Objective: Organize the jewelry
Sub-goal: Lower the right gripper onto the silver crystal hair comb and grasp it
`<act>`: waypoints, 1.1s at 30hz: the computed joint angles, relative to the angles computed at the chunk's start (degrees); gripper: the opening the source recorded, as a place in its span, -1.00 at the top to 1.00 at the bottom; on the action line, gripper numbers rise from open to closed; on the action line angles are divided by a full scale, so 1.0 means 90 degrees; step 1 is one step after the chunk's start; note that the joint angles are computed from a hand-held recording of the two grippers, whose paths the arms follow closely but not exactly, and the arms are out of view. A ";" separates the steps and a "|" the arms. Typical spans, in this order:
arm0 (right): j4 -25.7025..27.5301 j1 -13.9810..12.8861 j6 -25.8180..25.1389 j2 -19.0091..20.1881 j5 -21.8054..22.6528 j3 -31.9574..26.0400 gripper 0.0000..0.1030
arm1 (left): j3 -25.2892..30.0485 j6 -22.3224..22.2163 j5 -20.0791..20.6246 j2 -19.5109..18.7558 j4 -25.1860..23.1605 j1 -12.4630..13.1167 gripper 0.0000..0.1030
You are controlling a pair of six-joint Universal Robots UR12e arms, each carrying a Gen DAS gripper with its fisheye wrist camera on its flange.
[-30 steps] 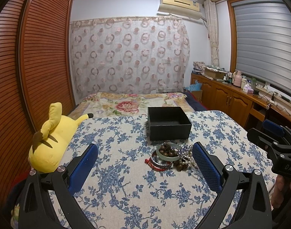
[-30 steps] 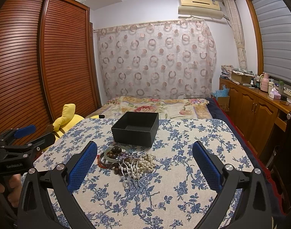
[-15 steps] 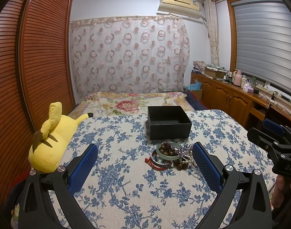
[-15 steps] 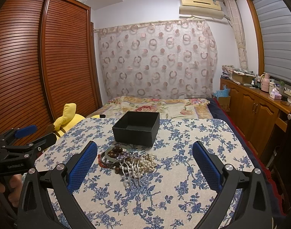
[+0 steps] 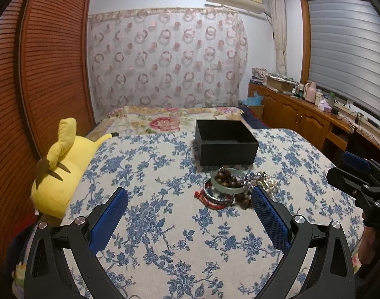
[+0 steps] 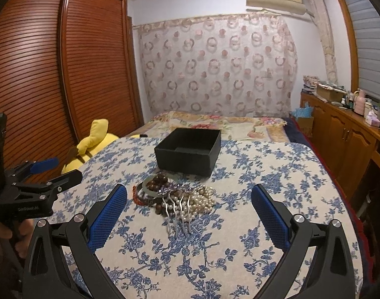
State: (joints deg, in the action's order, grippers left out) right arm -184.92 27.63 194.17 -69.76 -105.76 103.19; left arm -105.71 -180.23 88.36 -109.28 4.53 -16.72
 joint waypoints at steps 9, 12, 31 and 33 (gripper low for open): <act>0.0617 -0.0158 -0.0464 0.0229 0.0628 -0.0273 -0.64 | 0.0117 0.0110 -0.0414 -0.0155 -0.0329 0.0160 -0.86; 0.0898 -0.0230 -0.0558 0.0327 0.0905 -0.0403 -0.60 | 0.0174 0.0165 -0.0548 -0.0207 -0.0476 0.0204 -0.86; 0.2523 -0.0400 -0.0923 0.0880 0.1571 -0.1307 -0.35 | 0.0621 0.0510 -0.0898 -0.0459 -0.1433 0.0306 -0.86; 0.2520 -0.0400 -0.0962 0.0898 0.1525 -0.1315 -0.27 | 0.0682 0.0516 -0.0926 -0.0487 -0.1524 0.0301 -0.86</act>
